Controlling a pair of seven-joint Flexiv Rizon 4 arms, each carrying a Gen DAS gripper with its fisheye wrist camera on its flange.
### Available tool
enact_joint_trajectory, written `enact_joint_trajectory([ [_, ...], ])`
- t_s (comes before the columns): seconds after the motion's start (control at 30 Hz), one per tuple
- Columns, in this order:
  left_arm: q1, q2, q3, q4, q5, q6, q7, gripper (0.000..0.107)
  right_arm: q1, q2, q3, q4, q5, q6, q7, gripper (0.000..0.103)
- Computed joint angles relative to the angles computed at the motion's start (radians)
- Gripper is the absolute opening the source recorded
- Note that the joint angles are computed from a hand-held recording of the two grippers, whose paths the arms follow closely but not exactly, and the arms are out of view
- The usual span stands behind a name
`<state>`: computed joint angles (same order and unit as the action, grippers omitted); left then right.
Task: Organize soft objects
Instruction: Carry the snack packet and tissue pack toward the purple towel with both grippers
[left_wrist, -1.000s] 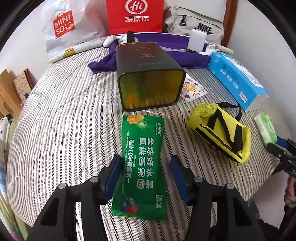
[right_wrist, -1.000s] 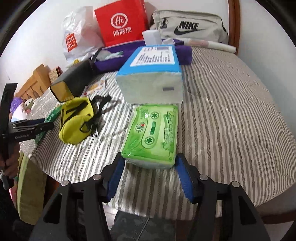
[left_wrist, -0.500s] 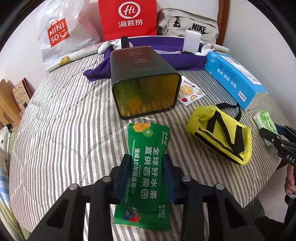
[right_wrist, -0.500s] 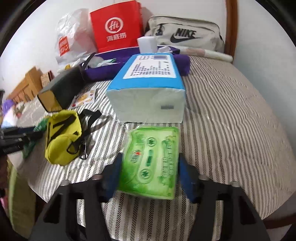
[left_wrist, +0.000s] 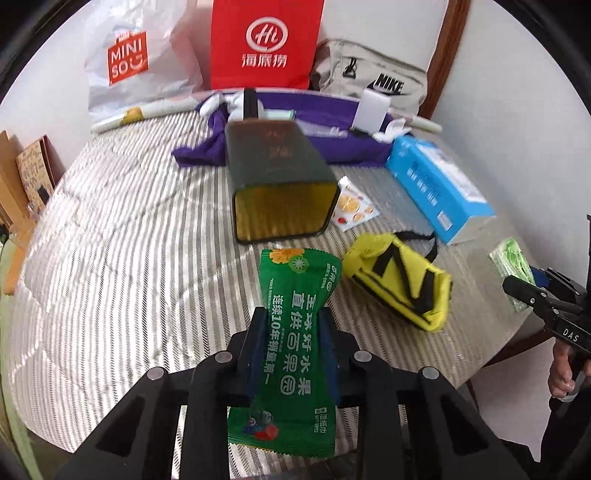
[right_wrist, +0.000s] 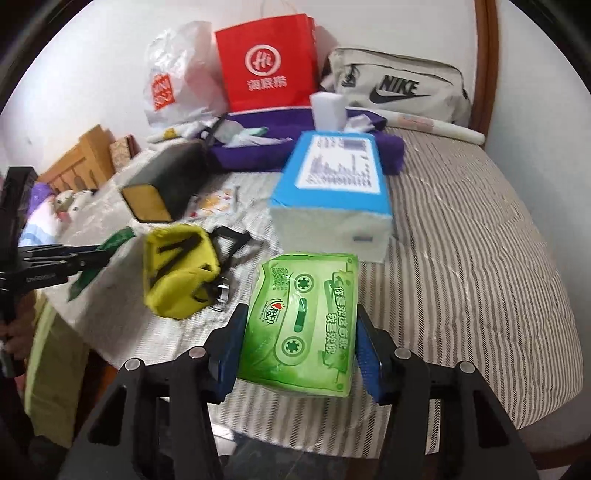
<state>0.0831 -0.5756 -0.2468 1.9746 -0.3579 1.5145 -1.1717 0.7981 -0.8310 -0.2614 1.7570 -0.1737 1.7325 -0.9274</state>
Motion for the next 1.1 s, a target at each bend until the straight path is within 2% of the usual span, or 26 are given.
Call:
enact_joint_trajectory([
  [0.03, 0.013, 0.009, -0.016, 0.005, -0.001, 0.001, 0.011, 0.026, -0.014, 0.009, 0.017, -0.001, -0.006, 0.002, -0.007, 0.054],
  [0.1, 0.014, 0.022, -0.022, 0.002, 0.002, 0.007, 0.02, 0.026, 0.006, 0.022, -0.008, -0.001, -0.005, 0.007, -0.012, 0.054],
  [0.23, -0.012, 0.039, 0.007, -0.033, 0.003, -0.016, 0.016, 0.026, 0.004, 0.035, -0.01, -0.026, -0.011, 0.014, -0.03, 0.054],
  [0.33, -0.01, 0.034, 0.009, -0.076, -0.017, -0.048, 0.02, 0.026, -0.01, 0.032, -0.008, -0.077, -0.022, 0.0, -0.039, 0.054],
  [0.4, -0.034, 0.02, 0.046, -0.126, -0.018, -0.085, 0.004, 0.026, -0.019, 0.025, -0.011, -0.117, -0.034, -0.019, -0.039, 0.054],
  [0.47, -0.034, 0.005, 0.049, -0.172, -0.03, -0.112, 0.005, 0.026, -0.044, 0.011, 0.005, -0.172, -0.054, -0.049, -0.035, 0.054],
  [0.6, -0.041, -0.036, 0.062, -0.273, -0.051, -0.17, 0.005, 0.026, -0.101, -0.03, 0.046, -0.301, -0.106, -0.129, -0.01, 0.054],
  [0.67, -0.059, -0.064, 0.091, -0.339, -0.043, -0.205, -0.013, 0.026, -0.144, -0.062, 0.085, -0.387, -0.136, -0.174, -0.005, 0.054],
  [0.8, -0.056, -0.128, 0.092, -0.459, -0.054, -0.273, -0.018, 0.026, -0.209, -0.133, 0.154, -0.552, -0.189, -0.268, -0.013, 0.054],
  [0.93, -0.081, -0.212, 0.133, -0.61, -0.03, -0.354, -0.061, 0.026, -0.286, -0.235, 0.288, -0.77, -0.195, -0.417, -0.095, 0.054],
  [1.1, -0.095, -0.318, 0.158, -0.798, 0.002, -0.465, -0.104, 0.026, -0.309, -0.363, 0.364, -1.022, -0.143, -0.589, -0.204, 0.054],
])
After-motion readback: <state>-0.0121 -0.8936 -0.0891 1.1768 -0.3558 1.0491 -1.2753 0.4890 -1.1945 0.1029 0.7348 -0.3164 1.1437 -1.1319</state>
